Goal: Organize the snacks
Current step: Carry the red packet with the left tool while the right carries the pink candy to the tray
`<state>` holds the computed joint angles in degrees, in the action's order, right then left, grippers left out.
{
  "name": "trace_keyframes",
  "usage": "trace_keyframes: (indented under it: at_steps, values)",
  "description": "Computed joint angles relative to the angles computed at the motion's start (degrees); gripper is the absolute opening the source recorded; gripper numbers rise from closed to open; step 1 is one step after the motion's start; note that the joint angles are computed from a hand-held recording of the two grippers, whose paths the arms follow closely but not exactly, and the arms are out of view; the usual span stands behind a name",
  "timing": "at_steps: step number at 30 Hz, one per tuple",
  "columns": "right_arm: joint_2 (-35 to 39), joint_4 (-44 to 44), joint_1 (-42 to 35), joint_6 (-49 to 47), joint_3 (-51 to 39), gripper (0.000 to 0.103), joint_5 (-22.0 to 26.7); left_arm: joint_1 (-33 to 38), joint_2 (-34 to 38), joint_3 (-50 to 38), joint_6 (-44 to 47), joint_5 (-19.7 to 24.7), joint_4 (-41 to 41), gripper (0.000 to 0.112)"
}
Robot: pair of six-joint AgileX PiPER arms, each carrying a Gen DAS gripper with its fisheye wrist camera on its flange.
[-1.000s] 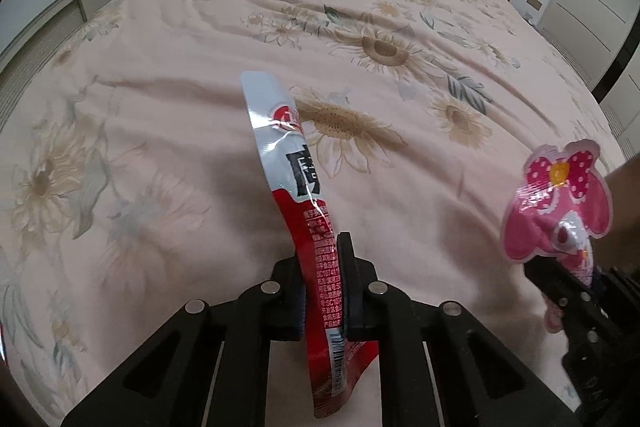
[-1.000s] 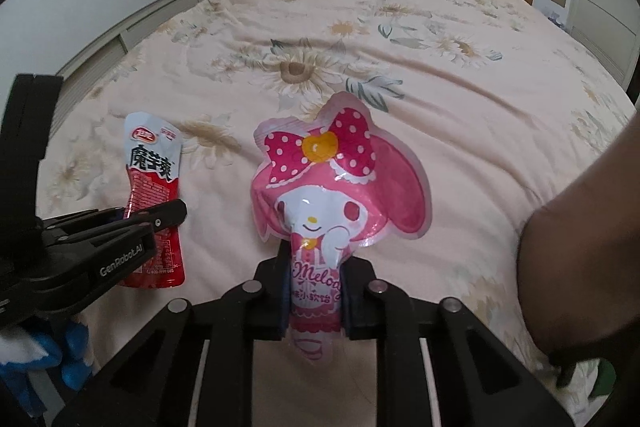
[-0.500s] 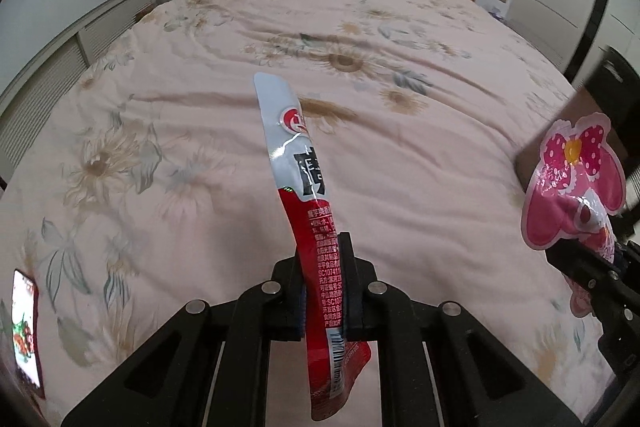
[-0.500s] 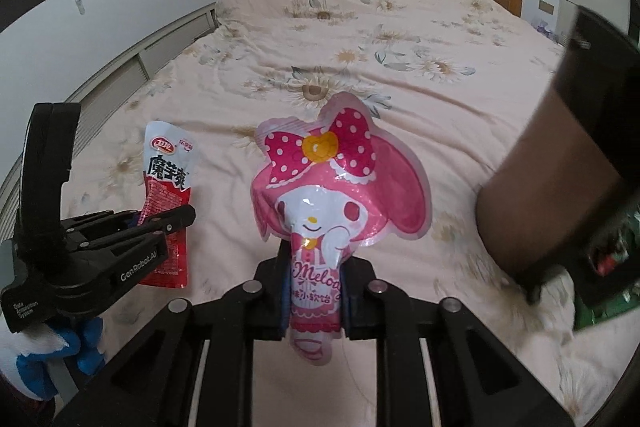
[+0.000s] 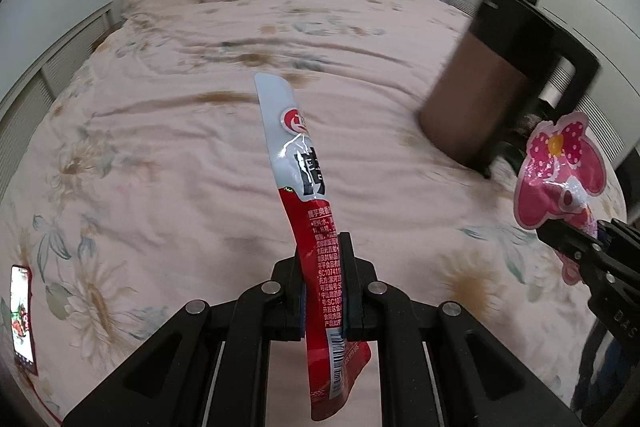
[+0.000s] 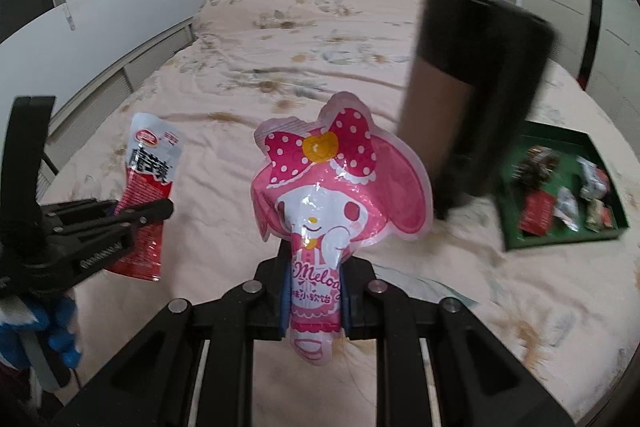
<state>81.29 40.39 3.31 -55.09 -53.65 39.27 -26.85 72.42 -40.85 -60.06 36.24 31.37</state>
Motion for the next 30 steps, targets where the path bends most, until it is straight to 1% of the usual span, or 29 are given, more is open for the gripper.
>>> trace_keyframes:
  at_steps: [3,8,12,17,21,25,28,29,30]
  values:
    - [-0.4,2.3,-6.2,-5.5,0.8,0.036,2.0,-5.8,2.2,-2.6,-3.4,2.3,1.9,0.009]
    - [1.2,5.3,-15.2,-11.8,-0.6,0.036,5.7,-12.5,7.2,-8.0,-5.2,4.0,2.1,0.009]
    - [3.8,7.0,-21.5,-15.5,-3.7,0.036,8.3,-16.9,12.2,-14.0,-4.8,4.9,1.6,0.009]
    - [9.1,7.5,-26.8,-17.7,-10.5,0.036,9.9,-20.3,20.0,-24.4,-0.7,5.3,-1.1,0.009]
    - [15.4,6.6,-29.5,-16.8,-18.6,0.036,10.4,-21.7,27.8,-35.4,5.7,5.0,-5.4,0.009]
    - [21.9,5.1,-31.0,-14.3,-26.8,0.036,10.4,-21.3,36.0,-46.9,13.1,5.7,-10.3,0.009]
    - [27.7,3.1,-31.6,-11.3,-34.5,0.036,10.6,-20.0,43.2,-57.4,18.2,7.9,-13.7,0.009]
    - [30.1,2.2,-31.6,-9.7,-37.9,0.036,11.0,-19.5,45.8,-61.3,19.7,9.0,-14.5,0.009]
    - [32.2,1.4,-31.5,-8.1,-40.9,0.036,11.4,-19.0,49.5,-67.0,21.3,10.9,-14.9,0.009]
